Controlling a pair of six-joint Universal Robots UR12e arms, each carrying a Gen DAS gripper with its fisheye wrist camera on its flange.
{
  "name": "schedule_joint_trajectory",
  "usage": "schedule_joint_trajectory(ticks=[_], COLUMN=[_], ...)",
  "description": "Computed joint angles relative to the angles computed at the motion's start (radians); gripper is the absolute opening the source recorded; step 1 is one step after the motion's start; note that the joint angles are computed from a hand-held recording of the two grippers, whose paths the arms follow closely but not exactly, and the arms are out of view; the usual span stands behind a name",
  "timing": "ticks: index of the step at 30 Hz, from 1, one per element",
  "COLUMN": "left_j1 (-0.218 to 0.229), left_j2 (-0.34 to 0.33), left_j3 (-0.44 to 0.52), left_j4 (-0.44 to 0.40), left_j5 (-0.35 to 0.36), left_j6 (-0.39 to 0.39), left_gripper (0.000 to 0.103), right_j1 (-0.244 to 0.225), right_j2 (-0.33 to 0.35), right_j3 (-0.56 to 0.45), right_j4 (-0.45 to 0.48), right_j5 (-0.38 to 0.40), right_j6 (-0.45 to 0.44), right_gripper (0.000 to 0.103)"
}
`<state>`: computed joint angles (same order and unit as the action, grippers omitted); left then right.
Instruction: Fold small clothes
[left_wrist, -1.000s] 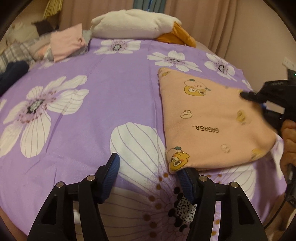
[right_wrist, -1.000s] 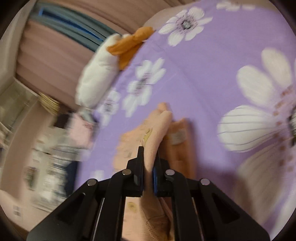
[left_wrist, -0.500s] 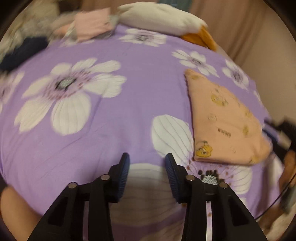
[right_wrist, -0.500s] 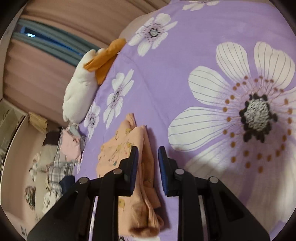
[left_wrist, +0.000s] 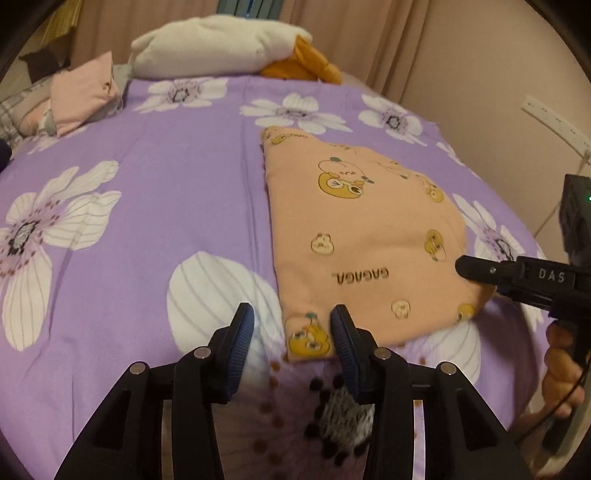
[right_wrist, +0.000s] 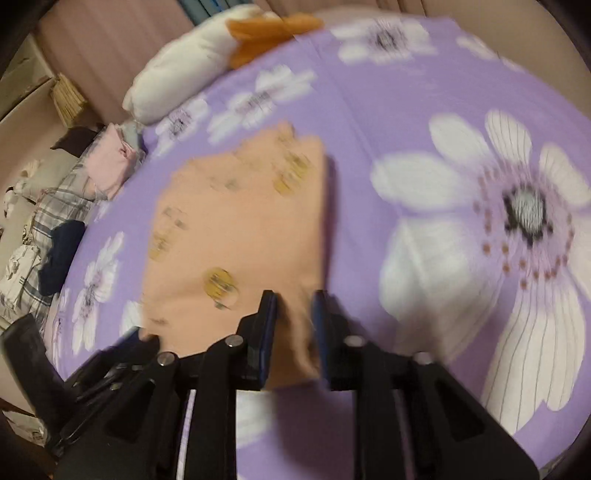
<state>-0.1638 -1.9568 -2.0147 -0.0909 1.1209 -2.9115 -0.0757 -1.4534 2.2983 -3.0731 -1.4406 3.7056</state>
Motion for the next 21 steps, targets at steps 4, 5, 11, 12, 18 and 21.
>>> schedule_joint_trajectory(ticks=[4, 5, 11, 12, 18, 21], left_j1=[0.008, 0.009, 0.003, 0.003, 0.001, 0.003], left_j2=[-0.007, -0.009, -0.007, -0.008, -0.010, -0.010], left_j3=[0.020, 0.019, -0.004, -0.005, -0.008, -0.009], left_j4=[-0.038, -0.033, 0.035, 0.037, 0.054, 0.057], left_j5=[-0.030, -0.035, -0.008, -0.009, -0.004, -0.008], left_j6=[-0.016, -0.027, -0.022, -0.022, -0.016, -0.005], left_gripper=[0.045, 0.045, 0.045, 0.045, 0.045, 0.045], right_j1=[-0.033, -0.031, 0.036, 0.036, 0.146, 0.170], right_j2=[-0.018, -0.025, -0.032, -0.023, 0.053, 0.061], right_j3=[0.052, 0.057, 0.020, 0.015, -0.074, -0.076], right_j4=[-0.068, -0.075, -0.153, -0.151, 0.039, 0.023], right_j5=[0.071, 0.072, -0.028, 0.005, -0.199, -0.262], right_j6=[0.020, 0.026, -0.047, -0.054, -0.220, -0.253], right_gripper=[0.026, 0.028, 0.028, 0.028, 0.024, 0.025])
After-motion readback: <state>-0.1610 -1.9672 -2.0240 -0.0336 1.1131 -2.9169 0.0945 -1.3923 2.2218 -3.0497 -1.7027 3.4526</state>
